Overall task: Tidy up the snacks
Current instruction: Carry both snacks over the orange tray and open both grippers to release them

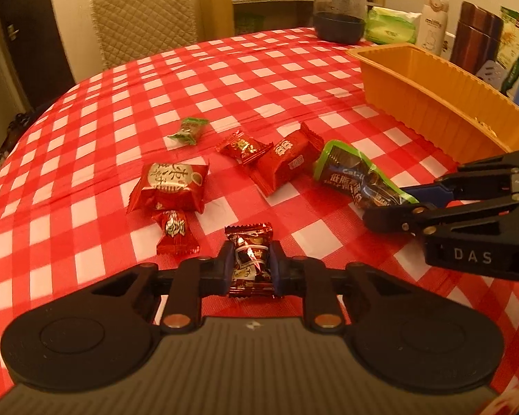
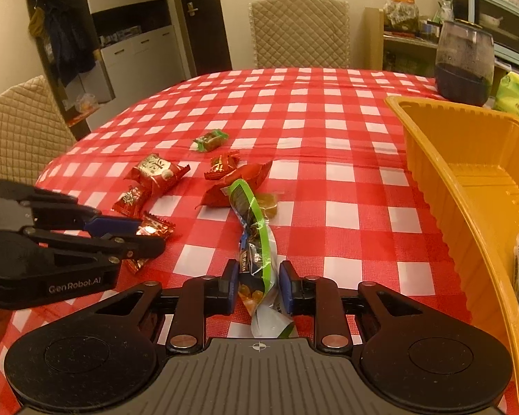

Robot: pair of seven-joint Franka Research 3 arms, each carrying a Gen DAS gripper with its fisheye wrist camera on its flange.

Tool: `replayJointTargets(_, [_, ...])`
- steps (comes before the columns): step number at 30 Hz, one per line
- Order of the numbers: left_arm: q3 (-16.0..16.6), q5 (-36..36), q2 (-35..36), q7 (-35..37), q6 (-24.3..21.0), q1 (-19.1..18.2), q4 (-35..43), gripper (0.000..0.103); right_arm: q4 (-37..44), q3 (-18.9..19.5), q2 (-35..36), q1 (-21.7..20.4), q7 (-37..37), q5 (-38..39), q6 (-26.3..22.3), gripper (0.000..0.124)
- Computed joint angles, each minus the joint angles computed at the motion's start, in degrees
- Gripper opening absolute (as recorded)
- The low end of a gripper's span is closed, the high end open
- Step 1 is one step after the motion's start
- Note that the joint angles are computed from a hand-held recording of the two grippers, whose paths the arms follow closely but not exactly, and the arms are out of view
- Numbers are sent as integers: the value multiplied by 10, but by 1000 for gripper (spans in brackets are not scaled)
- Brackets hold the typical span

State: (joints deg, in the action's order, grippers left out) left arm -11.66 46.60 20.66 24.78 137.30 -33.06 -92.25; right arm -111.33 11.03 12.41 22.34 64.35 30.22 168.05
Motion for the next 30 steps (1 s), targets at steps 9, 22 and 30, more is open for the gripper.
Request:
replayJointTargets(9, [-8,7,-30,-107,-18,-13,-17,18,-29,1,-43,0,-9,36,17,24])
replayJointTargets(22, [-38,45,-53,-194,-88,-49,0,18,-157,-33,-179,19,38,72,25,24])
replayJointTargets(30, [-42,67,-34,-202,-106,-77,44,18,-215,-49,-243,27,73,52,40,24])
